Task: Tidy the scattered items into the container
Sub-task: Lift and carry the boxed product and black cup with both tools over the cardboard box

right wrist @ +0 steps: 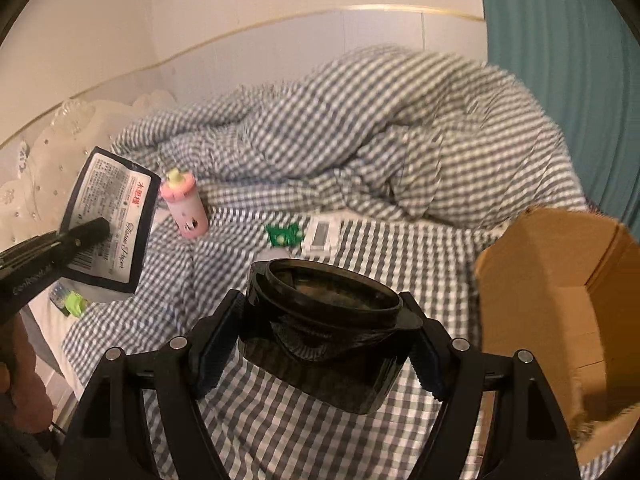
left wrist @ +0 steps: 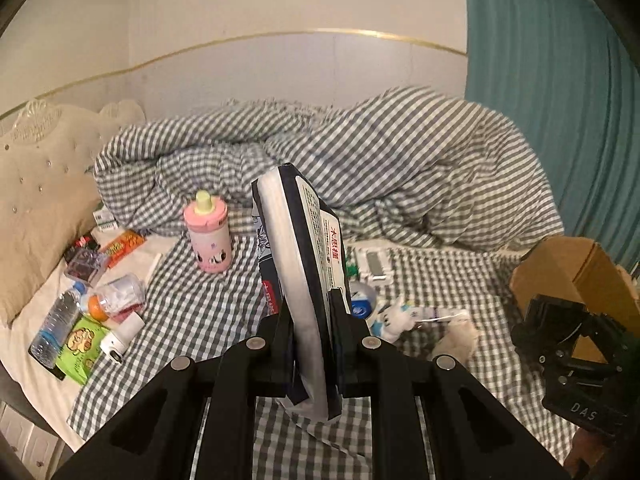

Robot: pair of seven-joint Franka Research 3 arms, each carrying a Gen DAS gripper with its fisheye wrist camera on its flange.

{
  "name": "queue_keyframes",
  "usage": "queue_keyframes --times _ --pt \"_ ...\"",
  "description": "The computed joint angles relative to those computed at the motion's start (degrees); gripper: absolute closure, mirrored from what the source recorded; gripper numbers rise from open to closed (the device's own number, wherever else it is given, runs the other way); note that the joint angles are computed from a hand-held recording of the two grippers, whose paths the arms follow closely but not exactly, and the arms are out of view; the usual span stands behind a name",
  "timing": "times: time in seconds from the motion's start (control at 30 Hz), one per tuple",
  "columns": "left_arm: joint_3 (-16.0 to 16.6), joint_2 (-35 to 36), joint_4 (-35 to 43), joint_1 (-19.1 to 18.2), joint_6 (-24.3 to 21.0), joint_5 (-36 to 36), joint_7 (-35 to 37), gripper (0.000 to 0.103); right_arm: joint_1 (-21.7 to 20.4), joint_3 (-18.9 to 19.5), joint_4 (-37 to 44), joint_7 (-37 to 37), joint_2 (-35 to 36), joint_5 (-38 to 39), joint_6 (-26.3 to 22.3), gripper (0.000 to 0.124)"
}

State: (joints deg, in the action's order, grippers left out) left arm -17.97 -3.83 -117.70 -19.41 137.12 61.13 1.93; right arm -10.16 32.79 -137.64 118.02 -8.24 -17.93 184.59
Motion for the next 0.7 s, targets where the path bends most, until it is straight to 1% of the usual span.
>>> queue_keyframes --times 0.07,0.17,0.2,0.37,0.5,0.7 --pt "-0.65 -0.65 0.27 -0.53 -0.99 0.68 -0.2 0.088 2.63 -2.63 -2.0 -0.93 -2.96 1.76 0.85 0.048" --pt "-1.62 -1.31 1.05 -1.38 -2.26 1.61 -0.52 0.088 3.35 -3.52 -4.51 -2.32 -6.7 4.42 1.98 0.048" --pt "-1.94 -1.5 1.34 -1.69 -2.44 1.88 -0.57 0.088 4.31 -4.61 -5.53 -2.87 -8.23 5.43 2.29 0.048" --pt "-3.09 -1.85 2.66 -2.86 -3.57 2.96 -0.81 0.088 6.37 -7.38 -8.85 -5.66 -13.55 9.57 2.73 0.048" --pt "-3.66 -1.66 3.77 -3.75 -3.96 3.72 -1.01 0.088 6.68 -8.08 -11.36 -7.66 -18.06 12.73 2.59 0.048" --pt "-4.25 0.44 6.78 -5.55 -4.78 5.2 -0.91 0.088 6.51 -8.79 -14.26 -10.94 -22.79 17.24 2.2 0.048"
